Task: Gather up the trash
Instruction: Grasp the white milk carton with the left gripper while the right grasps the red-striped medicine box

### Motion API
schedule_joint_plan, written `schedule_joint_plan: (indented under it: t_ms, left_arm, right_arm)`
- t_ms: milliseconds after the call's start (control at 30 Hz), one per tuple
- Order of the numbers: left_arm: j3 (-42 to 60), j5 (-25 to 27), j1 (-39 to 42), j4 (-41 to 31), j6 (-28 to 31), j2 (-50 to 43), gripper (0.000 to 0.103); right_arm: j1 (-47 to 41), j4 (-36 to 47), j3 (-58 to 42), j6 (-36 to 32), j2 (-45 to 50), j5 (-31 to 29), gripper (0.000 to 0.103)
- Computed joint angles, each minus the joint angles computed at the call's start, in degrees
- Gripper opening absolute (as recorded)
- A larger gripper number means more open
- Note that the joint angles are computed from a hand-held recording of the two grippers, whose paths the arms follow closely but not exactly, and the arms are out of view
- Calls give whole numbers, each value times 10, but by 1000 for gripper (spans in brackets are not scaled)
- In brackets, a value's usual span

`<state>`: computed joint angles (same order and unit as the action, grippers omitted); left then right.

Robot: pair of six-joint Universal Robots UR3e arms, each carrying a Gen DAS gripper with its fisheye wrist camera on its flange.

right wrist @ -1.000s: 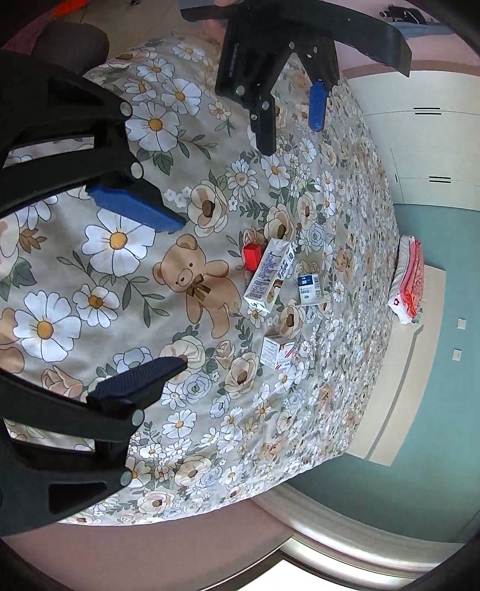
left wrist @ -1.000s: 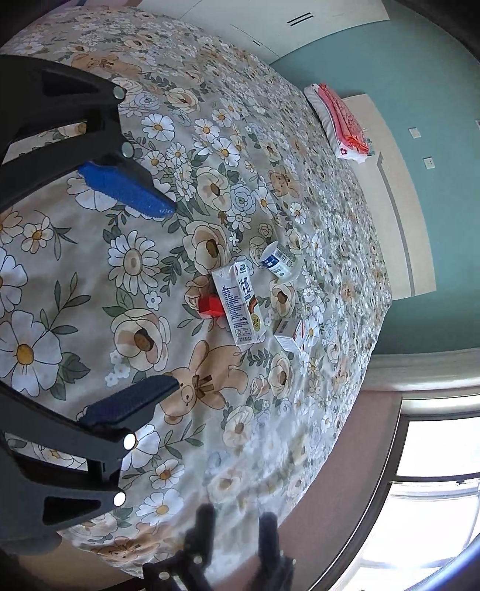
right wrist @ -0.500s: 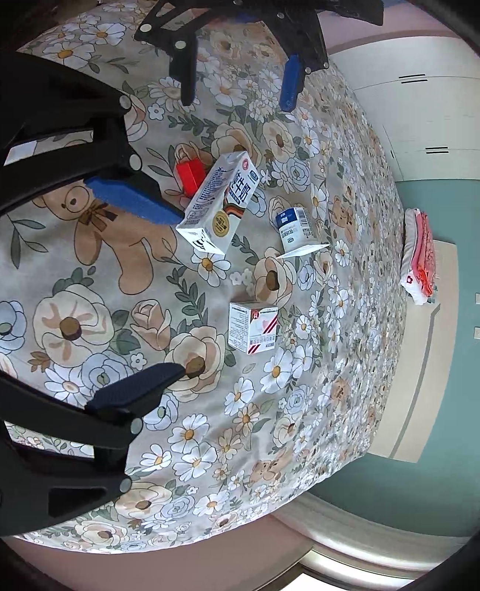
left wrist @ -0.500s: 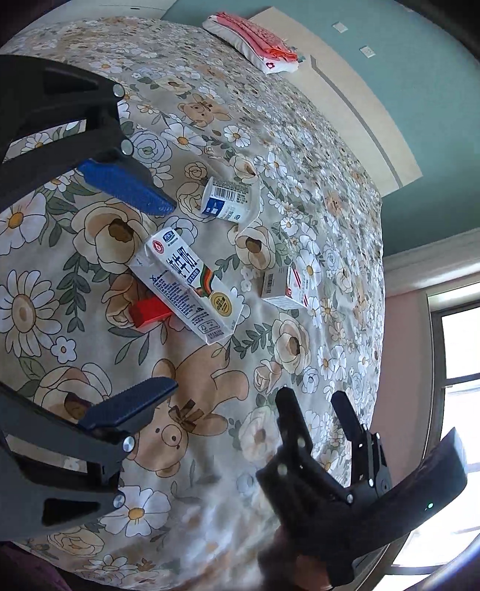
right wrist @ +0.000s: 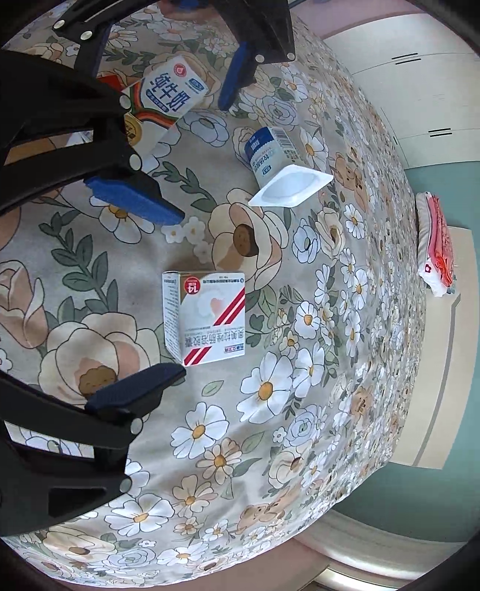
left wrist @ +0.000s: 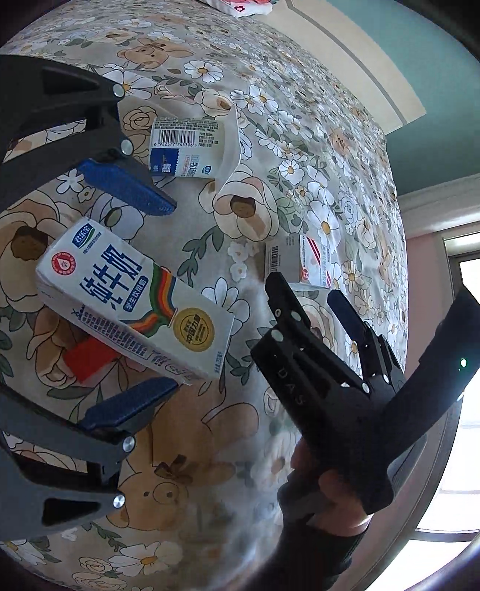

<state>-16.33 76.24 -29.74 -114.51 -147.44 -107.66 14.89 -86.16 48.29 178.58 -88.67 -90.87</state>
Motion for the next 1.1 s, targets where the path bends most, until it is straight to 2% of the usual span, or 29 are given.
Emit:
schedule_joint_plan:
  t_ms: [67,200,267,300,333,400,467,500,567,667,767,867,967,1100]
  left_arm:
    - [0,-9,2,-7,2,-6,91]
    - [-61,2,-10,37,10,15,91]
    - [-37,-3,-10,18,6,-1,90]
    - [-23,-6,-11,6,5,-10,86]
    - [-7,-11,-12,-11,7,-20,75]
    - [-47,-2,-20,15,5,0,73]
    - [-78,-4,-20,31,2,17,69]
    - [-82,-7,-18,32,-4,21,66]
    - [-95,-14,-13,38,-23,31,58]
    - [-133,-10,-15,63,-60,57,54]
    - [-184,24,-32,107,-104,86,52]
    - [-198,56,-46,122,-169,100,51]
    - [-184,70,-49,112,-224,103,49]
    - [-96,91,-57,66,-269,81,47]
  right_arm:
    - [-7,-7,10,3,8,11,76]
    - [-36,-33,54,9,-6,59,76]
    - [-50,-37,65,13,-11,84,76]
    - [-53,-39,67,15,-11,91,76]
    - [-52,-44,69,17,-10,90,76]
    - [-43,-48,65,18,-5,79,73]
    - [-37,-35,48,14,8,72,56]
    - [-35,-33,45,15,11,69,55]
    - [-25,-52,59,16,7,58,54]
    - [-16,-69,76,22,-5,43,51]
    - [-7,-79,80,29,-13,28,50]
    - [-12,-75,71,41,-21,38,49]
    - [-14,-57,46,50,-25,47,49]
    - [-9,-11,-19,56,-23,49,49]
